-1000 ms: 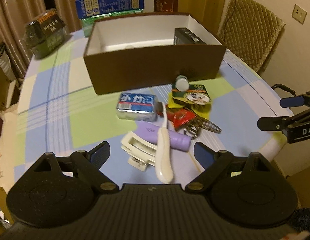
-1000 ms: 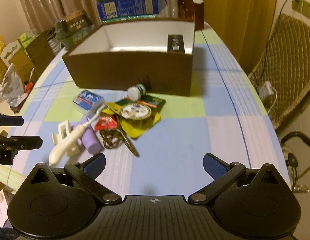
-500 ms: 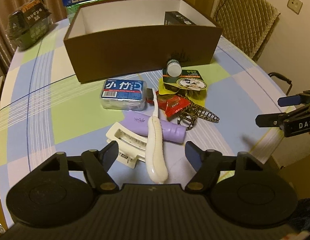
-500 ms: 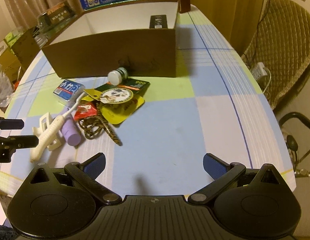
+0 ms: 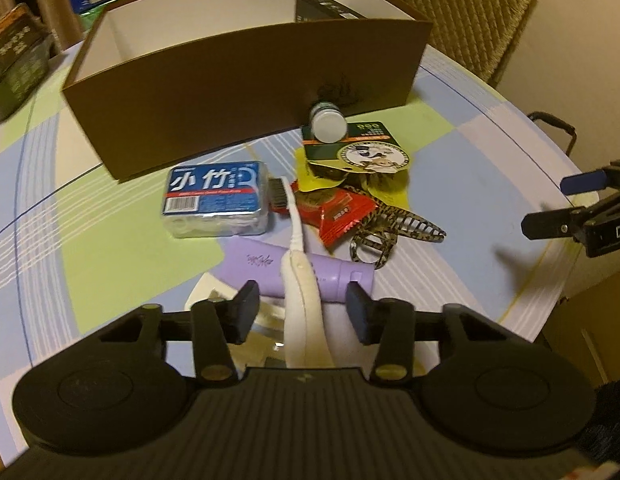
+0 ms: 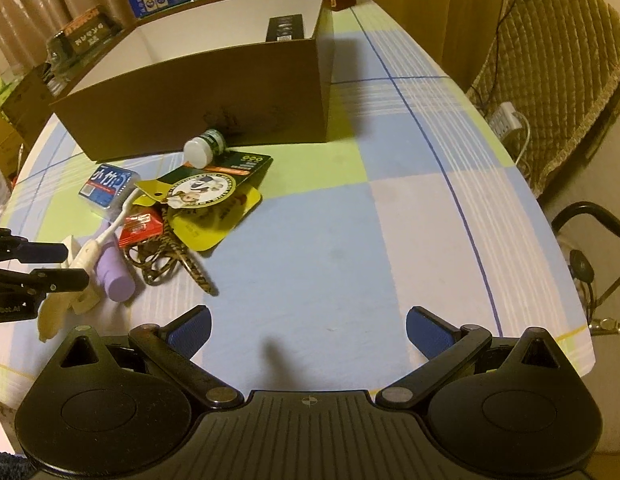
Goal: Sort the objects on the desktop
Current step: 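Grasp the white toothbrush by its handle with the left tool, then grasp the green ointment jar card with the right tool while the left tool holds the toothbrush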
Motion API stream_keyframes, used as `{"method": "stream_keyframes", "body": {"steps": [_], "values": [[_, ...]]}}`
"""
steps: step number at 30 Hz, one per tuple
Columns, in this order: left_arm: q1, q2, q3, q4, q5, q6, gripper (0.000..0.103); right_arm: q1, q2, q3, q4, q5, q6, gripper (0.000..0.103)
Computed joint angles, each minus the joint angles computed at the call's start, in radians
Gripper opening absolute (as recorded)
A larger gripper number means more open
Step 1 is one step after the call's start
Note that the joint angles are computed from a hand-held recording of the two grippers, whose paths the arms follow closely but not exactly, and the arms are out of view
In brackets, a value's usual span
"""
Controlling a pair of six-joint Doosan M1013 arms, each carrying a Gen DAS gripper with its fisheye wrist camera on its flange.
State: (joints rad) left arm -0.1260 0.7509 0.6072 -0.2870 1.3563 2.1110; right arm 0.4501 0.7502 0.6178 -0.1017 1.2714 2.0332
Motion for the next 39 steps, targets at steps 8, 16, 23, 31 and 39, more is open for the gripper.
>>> {"method": "stream_keyframes", "body": {"steps": [8,16,23,31,39], "values": [[-0.005,0.047,-0.068,0.008,0.068,0.052,0.03,-0.002,0.006,-0.007,-0.006,0.014,0.023,0.101],[-0.001,0.08,-0.118,-0.001,0.122,0.033,0.018,-0.004,0.007,-0.007,-0.007,0.017,0.033,0.101],[0.007,0.057,-0.086,-0.044,0.094,0.015,0.017,-0.004,0.007,-0.008,-0.005,0.009,0.029,0.101],[0.022,0.01,-0.034,-0.059,0.032,-0.022,0.017,0.0,0.015,-0.024,-0.001,-0.013,0.016,0.101],[0.041,-0.012,-0.02,-0.033,-0.046,-0.071,0.017,0.009,0.063,-0.118,-0.001,-0.047,-0.019,0.101]]}}
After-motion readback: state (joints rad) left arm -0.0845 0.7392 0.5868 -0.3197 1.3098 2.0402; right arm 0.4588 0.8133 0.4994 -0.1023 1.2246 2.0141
